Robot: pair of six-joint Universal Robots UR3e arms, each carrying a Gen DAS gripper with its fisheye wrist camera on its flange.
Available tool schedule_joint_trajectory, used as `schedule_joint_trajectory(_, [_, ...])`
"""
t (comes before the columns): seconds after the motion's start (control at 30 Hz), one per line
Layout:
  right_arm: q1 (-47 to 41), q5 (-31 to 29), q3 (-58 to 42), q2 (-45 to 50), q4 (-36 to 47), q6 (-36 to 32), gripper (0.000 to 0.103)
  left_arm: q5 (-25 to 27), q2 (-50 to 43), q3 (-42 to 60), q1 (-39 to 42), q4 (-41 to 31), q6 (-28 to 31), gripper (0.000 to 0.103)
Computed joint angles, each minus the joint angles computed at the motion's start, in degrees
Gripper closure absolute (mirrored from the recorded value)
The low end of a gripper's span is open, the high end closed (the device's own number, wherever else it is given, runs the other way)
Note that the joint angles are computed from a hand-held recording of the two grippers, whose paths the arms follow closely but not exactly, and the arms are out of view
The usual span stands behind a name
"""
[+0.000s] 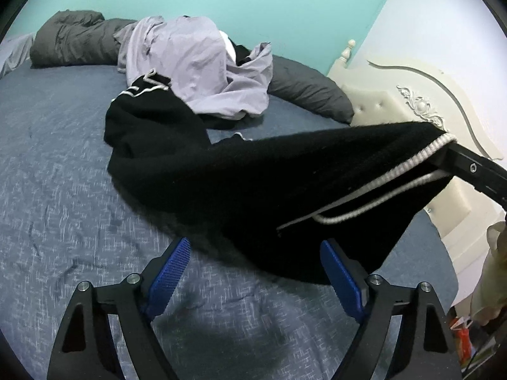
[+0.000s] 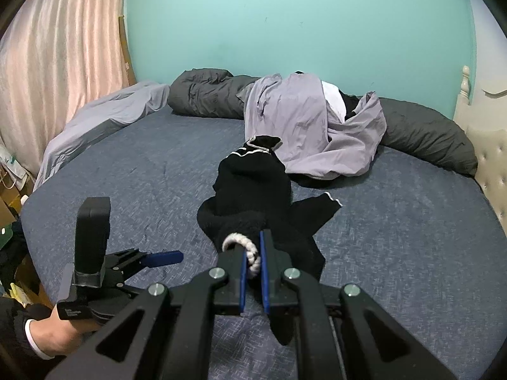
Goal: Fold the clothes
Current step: 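Grasp the waistband edge with the left tool beside the right tool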
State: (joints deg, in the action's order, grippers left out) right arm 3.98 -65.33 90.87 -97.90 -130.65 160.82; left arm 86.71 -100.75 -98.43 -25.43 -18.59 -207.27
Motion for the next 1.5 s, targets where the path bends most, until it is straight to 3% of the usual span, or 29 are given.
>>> schedule_joint_trajectory(0.13, [-0.4,0.3,0.4,0.2,-0.5,0.2,0.096,0.0,-1.3,1.7,-0.2,-0.4,0.0,0.016])
schedule_joint_trajectory(0.23, [-0.9,0.8,0.4,0.3,-0.4,0.4,0.096,-0.1,-2.0,2.7,-0.2,-1.3,0.4,0.036])
schedule_joint_trajectory(0.3, [-1.0,1.0,0.5,0.3,-0.4,0.4,0.096,1.2,-2.5,3.8,-0.7,-2.5,1.0,0.055])
schedule_joint_trajectory(0.37, [-1.0,1.1,0.5,0.3,-0.2,0.3,0.096,1.8,-3.0,4.6,-1.0,-3.2,1.4,0.061])
schedule_joint_trajectory(0.67, [-1.4,1.8,0.0,0.6,0.4,0.7,0.096,-1.1,-4.0,1.9,-0.7,3.8,-1.4,0.059])
schedule_joint_trajectory(0.87, [-1.7,2.3,0.3,0.8,0.3,0.4,0.096,-0.7,-5.6,3.0,-1.0,4.3,-1.3,0.045])
schedule_joint_trajectory(1.03, [-1.9,2.9,0.6,1.0,0.0,0.3,0.096,-1.7,-7.2,4.7,-0.9,3.0,-0.5,0.045])
schedule_joint_trajectory(1.1, [-2.0,3.1,0.8,1.1,-0.1,0.3,0.096,0.2,-7.8,5.5,-1.4,2.1,-0.1,0.046])
schedule_joint_trajectory(1.13, [-2.1,3.2,0.8,1.0,-0.1,0.1,0.096,0.5,-7.9,5.4,-1.5,2.1,0.2,0.049])
schedule_joint_trajectory(1.2, [-2.2,3.4,1.1,0.9,0.0,-0.2,0.096,1.3,-8.0,5.3,-1.6,2.1,0.7,0.067])
schedule_joint_trajectory(1.33, [-2.8,4.1,1.7,0.5,0.0,-0.3,0.096,1.0,-8.8,5.6,-1.6,2.5,1.1,0.072])
schedule_joint_trajectory(1.5, [-2.8,4.3,2.1,0.6,-0.6,0.2,0.096,0.8,-9.7,5.6,-1.9,4.7,0.5,0.095])
